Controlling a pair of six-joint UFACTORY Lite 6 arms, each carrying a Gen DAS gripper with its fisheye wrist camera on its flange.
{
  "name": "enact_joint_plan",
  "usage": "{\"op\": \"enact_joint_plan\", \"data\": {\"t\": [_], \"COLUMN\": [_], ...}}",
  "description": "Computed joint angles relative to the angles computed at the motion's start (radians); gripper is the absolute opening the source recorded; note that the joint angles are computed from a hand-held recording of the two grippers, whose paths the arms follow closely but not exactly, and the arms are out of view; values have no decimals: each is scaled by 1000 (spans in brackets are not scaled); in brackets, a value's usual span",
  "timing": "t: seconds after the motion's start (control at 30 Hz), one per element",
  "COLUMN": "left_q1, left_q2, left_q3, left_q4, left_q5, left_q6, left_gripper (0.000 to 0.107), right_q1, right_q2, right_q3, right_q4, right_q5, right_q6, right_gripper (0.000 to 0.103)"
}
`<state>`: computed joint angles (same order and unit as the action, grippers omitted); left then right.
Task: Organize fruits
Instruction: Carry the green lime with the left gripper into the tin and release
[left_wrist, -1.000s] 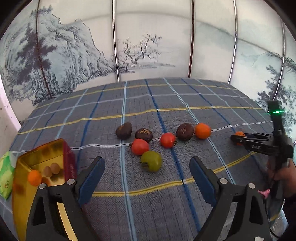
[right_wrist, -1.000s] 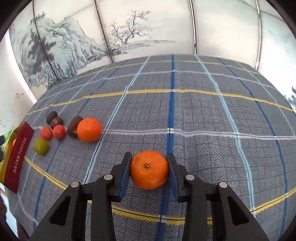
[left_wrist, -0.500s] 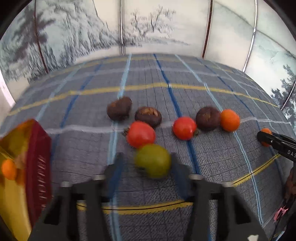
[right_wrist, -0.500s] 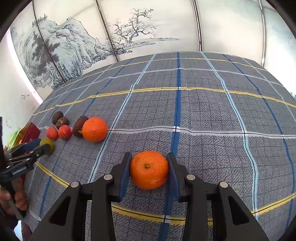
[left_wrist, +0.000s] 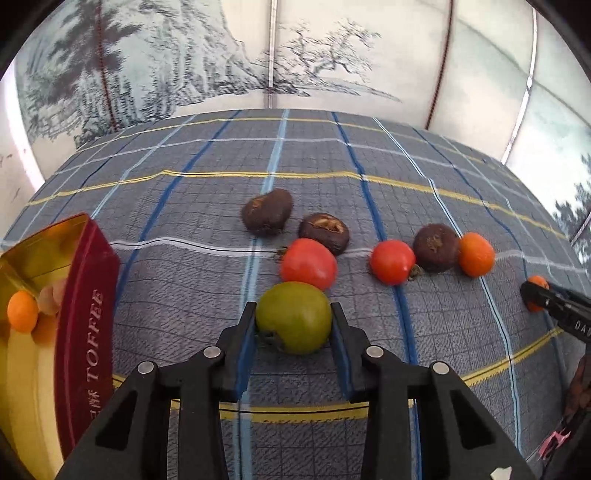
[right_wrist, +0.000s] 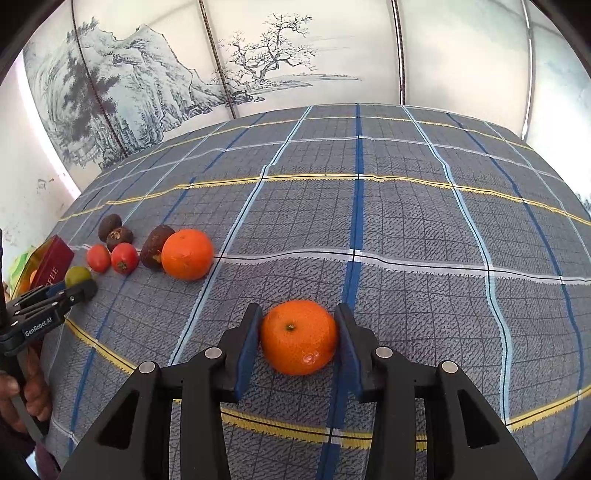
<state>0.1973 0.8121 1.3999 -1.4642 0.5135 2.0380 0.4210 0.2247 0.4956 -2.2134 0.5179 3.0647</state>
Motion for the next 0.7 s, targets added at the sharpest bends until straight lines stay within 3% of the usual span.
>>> {"op": "enact_joint_plan", "data": {"t": [0.4, 0.7], "left_q1": [61, 67], "left_q2": [13, -32], "left_q3": [33, -38], "left_q4": [-25, -149], "left_q5": [58, 59], "left_q6": [-54, 82], "left_gripper": [33, 33], "right_q1": [-8, -11], "right_q2": [43, 57], "right_q3": [58, 70], "right_q4": [92, 105], "right_q5": [-5, -4], "right_q6": [-97, -113], "right_gripper": [42, 42]}}
